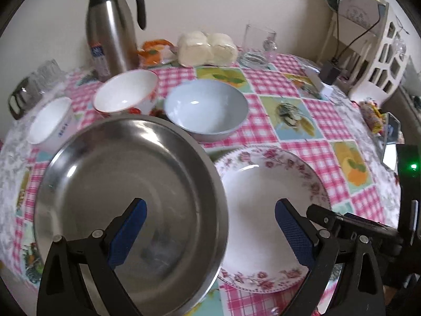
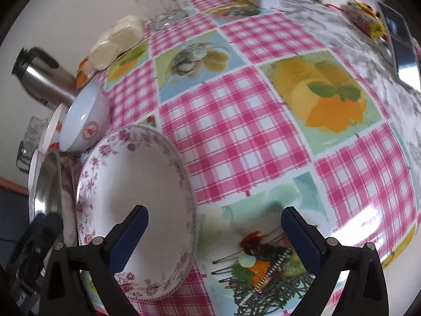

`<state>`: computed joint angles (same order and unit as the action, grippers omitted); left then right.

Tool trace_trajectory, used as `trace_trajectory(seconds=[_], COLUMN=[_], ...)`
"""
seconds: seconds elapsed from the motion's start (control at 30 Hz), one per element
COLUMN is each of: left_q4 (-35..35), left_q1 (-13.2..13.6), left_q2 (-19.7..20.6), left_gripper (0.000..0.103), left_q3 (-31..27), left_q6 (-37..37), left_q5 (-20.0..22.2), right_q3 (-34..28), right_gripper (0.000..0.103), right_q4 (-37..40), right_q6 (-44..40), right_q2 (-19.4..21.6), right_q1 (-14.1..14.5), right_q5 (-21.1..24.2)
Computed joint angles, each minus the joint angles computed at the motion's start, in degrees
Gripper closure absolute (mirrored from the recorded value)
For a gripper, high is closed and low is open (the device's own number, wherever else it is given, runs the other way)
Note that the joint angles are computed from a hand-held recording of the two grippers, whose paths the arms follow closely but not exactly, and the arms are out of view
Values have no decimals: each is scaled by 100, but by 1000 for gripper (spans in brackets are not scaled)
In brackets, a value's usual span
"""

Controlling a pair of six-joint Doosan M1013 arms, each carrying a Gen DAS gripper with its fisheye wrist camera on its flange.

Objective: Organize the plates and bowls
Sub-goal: 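Move the right tool to the floral round plate rim and close it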

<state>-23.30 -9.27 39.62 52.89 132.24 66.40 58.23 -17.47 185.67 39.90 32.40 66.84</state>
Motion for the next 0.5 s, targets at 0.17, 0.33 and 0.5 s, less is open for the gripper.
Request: trace_trajectory(seconds=[0.17,0.33,0.5], left_q4=[96,-89,-12], left_q1=[-10,12,9], left_q2=[70,162,200], left_gripper=[5,5,5], left_q3=[-108,-238,-281], left_q6=[-148,-189,-315], left_q5=[92,394,447], right_q3=[-82,187,349], right_gripper=[28,56,74], right_q4=[-151,-215,-218], right_q6=[-34,190,300], right_q2=[44,-78,-147], right_q1=[20,9,1], right_q5=[-59,-533,-738])
